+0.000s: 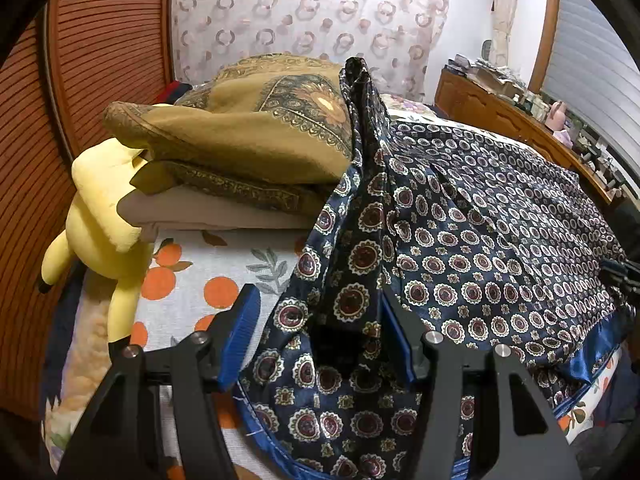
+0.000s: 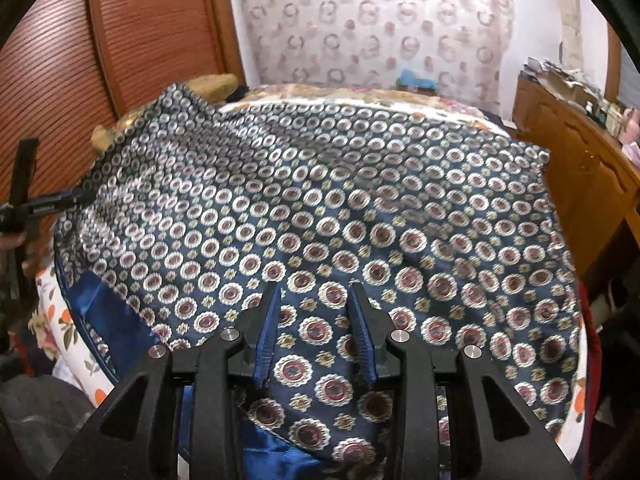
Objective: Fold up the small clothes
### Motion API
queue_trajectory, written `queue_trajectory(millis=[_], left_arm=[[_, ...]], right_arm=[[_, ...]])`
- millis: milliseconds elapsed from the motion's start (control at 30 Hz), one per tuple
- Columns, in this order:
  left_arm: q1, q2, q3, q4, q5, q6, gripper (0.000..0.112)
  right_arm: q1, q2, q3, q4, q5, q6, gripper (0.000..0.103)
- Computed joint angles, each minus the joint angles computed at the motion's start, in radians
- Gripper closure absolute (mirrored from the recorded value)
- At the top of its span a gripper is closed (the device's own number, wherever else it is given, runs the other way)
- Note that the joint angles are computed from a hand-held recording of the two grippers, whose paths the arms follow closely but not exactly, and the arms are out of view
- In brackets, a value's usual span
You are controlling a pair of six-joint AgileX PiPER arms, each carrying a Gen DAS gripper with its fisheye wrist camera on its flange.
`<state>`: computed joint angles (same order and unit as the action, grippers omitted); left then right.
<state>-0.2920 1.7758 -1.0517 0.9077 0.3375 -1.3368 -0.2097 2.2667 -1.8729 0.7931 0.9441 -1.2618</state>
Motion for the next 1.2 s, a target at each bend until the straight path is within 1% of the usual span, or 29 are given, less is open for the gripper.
queue_trajectory(millis=[100, 133, 167, 200, 233, 267, 333, 533, 633, 700, 733, 800, 867, 900, 933, 1033, 1100, 1167, 1200], left_arm=[[-0.008, -0.006, 0.006, 0.052, -0.003, -0.042, 0.054], [-0.01, -0.01, 0.011, 0.066, -0.01, -0.052, 0.061], [-0.009, -0.012, 0.012, 0.054, -0.021, -0.037, 0.078], [-0.008, -0.014, 0.012, 0.037, -0.031, -0.019, 0.085], [-0.006, -0.018, 0.013, 0.018, -0.05, 0.003, 0.097], [-0.005, -0.021, 0.012, 0.013, -0.057, 0.013, 0.103], [-0.029, -0.032, 0.011, 0.087, -0.042, -0.05, 0.109], [-0.063, -0.079, -0.012, 0.171, -0.06, -0.13, 0.111], [-0.086, -0.071, -0.078, 0.106, -0.06, -0.043, 0.111], [-0.094, -0.047, -0.144, 0.009, -0.066, 0.078, 0.111], [-0.103, -0.037, -0.169, -0.018, -0.064, 0.11, 0.111], [-0.116, 0.0, -0.249, -0.13, -0.071, 0.243, 0.111], [-0.132, 0.026, -0.308, -0.193, -0.062, 0.324, 0.111], [-0.14, 0.052, -0.358, -0.262, -0.058, 0.403, 0.111], [-0.147, 0.061, -0.382, -0.297, -0.053, 0.441, 0.111], [-0.159, 0.113, -0.493, -0.508, -0.046, 0.664, 0.111], [-0.174, 0.159, -0.589, -0.606, -0.013, 0.772, 0.111], [-0.19, 0.206, -0.684, -0.662, 0.024, 0.841, 0.111], [-0.199, 0.243, -0.759, -0.711, 0.054, 0.897, 0.111]], right_arm=[[0.005, -0.018, 0.043, 0.008, -0.039, -0.031, 0.068], [0.004, -0.018, 0.045, 0.008, -0.04, -0.033, 0.068], [0.003, -0.017, 0.045, 0.01, -0.041, -0.031, 0.068], [0.0, -0.014, 0.044, 0.013, -0.039, -0.03, 0.068], [0.0, -0.013, 0.043, 0.015, -0.04, -0.031, 0.068], [-0.001, -0.015, 0.049, 0.021, -0.045, -0.039, 0.068], [-0.004, -0.019, 0.057, 0.027, -0.05, -0.051, 0.068], [-0.01, -0.021, 0.069, 0.042, -0.051, -0.073, 0.067], [-0.015, -0.016, 0.061, 0.044, -0.04, -0.063, 0.067], [-0.024, -0.017, 0.055, 0.041, -0.034, -0.049, 0.067], [-0.03, -0.016, 0.049, 0.037, -0.031, -0.038, 0.067], [-0.044, -0.017, 0.042, 0.041, -0.028, -0.027, 0.067], [-0.064, -0.019, 0.035, 0.045, -0.023, -0.023, 0.067], [-0.072, -0.021, 0.033, 0.045, -0.021, -0.021, 0.067], [-0.082, -0.021, 0.027, 0.047, -0.018, -0.018, 0.067], [-0.118, -0.022, 0.012, 0.058, -0.007, -0.017, 0.067], [-0.142, -0.02, -0.001, 0.068, -0.002, -0.015, 0.067], [-0.163, -0.011, -0.025, 0.074, 0.008, -0.005, 0.067], [-0.177, -0.004, -0.039, 0.079, 0.014, 0.0, 0.067]])
